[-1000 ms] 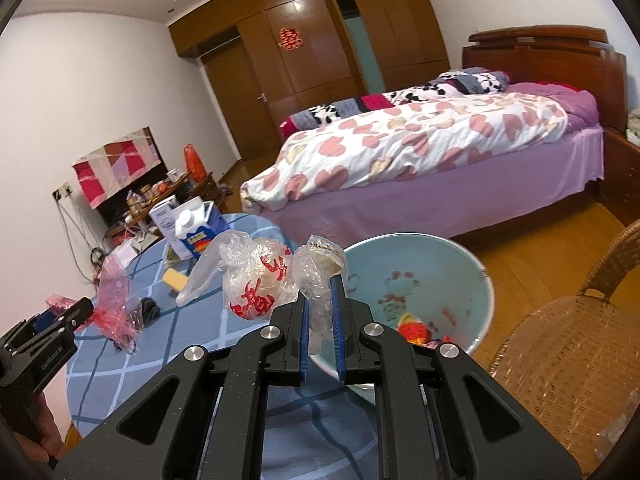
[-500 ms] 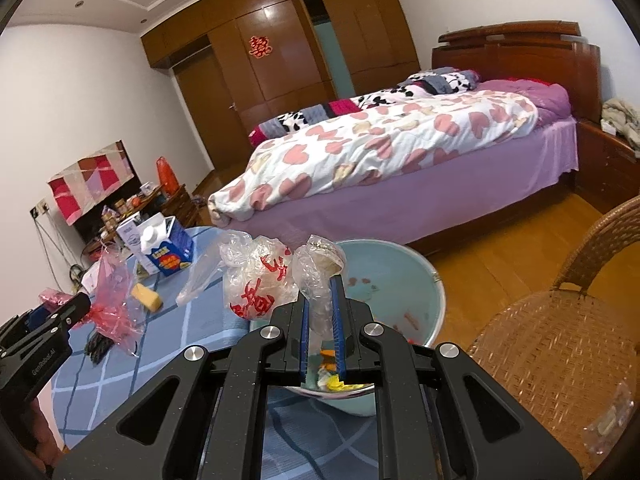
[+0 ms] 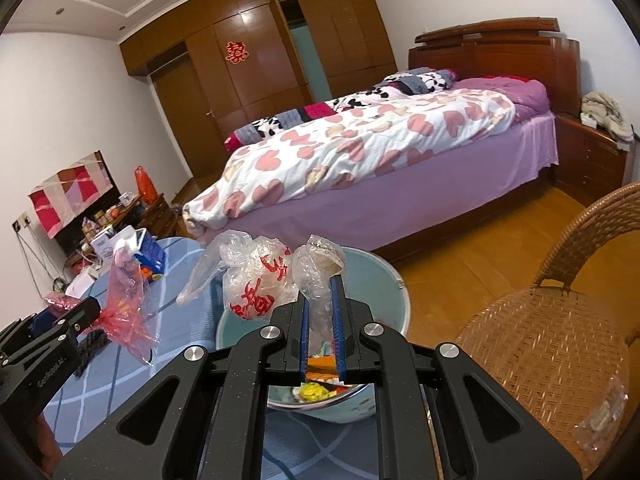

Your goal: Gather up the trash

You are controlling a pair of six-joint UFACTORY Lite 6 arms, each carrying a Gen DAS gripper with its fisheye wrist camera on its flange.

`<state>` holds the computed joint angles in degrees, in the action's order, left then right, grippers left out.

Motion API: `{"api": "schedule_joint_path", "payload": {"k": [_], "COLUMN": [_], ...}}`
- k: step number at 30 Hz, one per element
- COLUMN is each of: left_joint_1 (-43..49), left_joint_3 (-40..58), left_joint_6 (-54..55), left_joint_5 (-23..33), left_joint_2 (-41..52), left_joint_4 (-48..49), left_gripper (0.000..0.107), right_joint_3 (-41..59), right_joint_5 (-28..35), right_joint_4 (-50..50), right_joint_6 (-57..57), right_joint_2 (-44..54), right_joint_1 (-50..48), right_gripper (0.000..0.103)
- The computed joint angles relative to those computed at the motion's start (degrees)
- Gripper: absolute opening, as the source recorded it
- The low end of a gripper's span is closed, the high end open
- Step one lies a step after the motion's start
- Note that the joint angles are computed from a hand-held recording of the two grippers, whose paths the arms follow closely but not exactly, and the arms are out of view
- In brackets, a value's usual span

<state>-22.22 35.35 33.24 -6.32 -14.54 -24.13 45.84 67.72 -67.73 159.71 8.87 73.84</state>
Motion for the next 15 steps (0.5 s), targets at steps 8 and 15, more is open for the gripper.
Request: {"api": "schedule_joint_path", "payload": {"k": [8, 15], "left_joint_1": [-6.4, -9.9], "left_joint_3": [2.3, 4.4], "left_joint_6": [15.2, 15.2], "left_joint_5": [-3.2, -4.3], "left_joint_2": [5.0, 9.8], "left_joint_4": [-17.2, -18.5], "left_gripper": [0.044, 0.044], "right_joint_3": [-2.6, -4.7], "right_joint_5": [-1.3, -3.0], "right_joint_4": [1.2, 1.5], "right_joint_6": [1.4, 2.3], "right_joint_2": [-0.3, -0.1], "right_joint_1": [-1.9, -3.7], "right_gripper": [0.011, 0.011]}}
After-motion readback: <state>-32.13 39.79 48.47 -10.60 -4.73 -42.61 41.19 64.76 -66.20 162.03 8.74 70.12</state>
